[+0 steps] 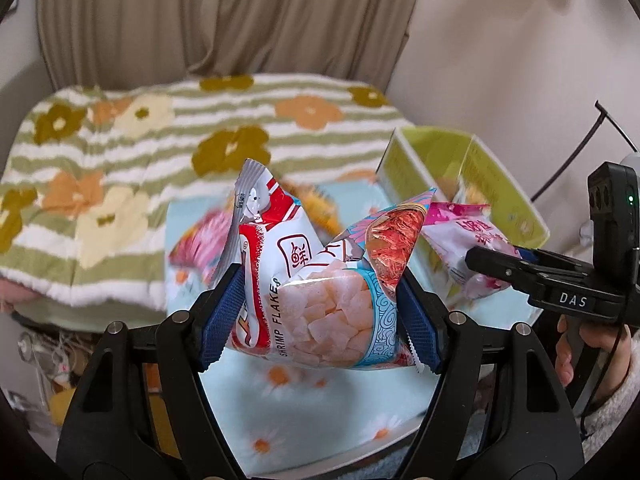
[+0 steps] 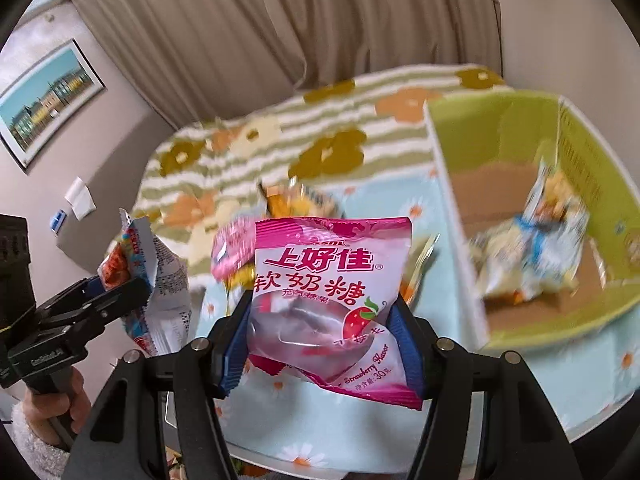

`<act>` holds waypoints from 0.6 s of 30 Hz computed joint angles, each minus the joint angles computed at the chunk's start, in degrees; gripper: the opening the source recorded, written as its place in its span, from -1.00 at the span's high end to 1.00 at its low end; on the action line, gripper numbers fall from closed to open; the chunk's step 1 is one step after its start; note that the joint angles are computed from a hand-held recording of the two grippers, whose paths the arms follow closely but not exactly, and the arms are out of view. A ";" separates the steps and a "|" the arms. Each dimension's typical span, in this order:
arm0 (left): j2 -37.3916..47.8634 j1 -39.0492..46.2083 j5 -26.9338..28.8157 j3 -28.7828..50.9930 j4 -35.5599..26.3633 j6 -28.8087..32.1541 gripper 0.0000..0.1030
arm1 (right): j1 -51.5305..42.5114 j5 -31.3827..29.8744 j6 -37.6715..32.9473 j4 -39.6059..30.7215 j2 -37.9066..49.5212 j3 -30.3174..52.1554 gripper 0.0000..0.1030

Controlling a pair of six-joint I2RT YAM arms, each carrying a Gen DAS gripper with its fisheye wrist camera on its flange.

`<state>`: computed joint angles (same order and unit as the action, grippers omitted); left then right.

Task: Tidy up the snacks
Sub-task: 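Carry both bags into the yellow box and open both tools to release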

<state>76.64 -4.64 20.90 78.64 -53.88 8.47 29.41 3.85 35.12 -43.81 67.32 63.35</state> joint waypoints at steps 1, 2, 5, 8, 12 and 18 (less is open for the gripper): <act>0.12 -2.35 -1.50 0.97 0.60 -1.91 -0.38 | -2.05 -0.84 -2.20 -0.63 -0.81 0.54 -0.14; 0.74 -5.57 -3.37 2.48 1.41 -4.46 -0.39 | -5.20 -2.54 -5.04 -1.32 -1.67 1.00 -0.14; 4.60 -14.10 -7.17 7.58 3.59 -11.28 -0.39 | -14.81 -8.26 -12.11 -3.11 -3.92 2.10 -0.14; 10.72 -22.13 -10.87 13.87 5.36 -16.52 -0.39 | -26.11 -14.99 -19.26 -4.84 -4.23 3.75 -0.14; 21.50 -29.67 -14.31 25.22 5.17 -21.63 -0.39 | -42.03 -24.67 -30.58 -8.03 0.64 8.48 -0.14; 43.22 -35.32 -14.97 51.55 -2.50 -25.92 -0.39 | -54.15 -30.41 -39.27 -9.59 9.45 13.04 -0.14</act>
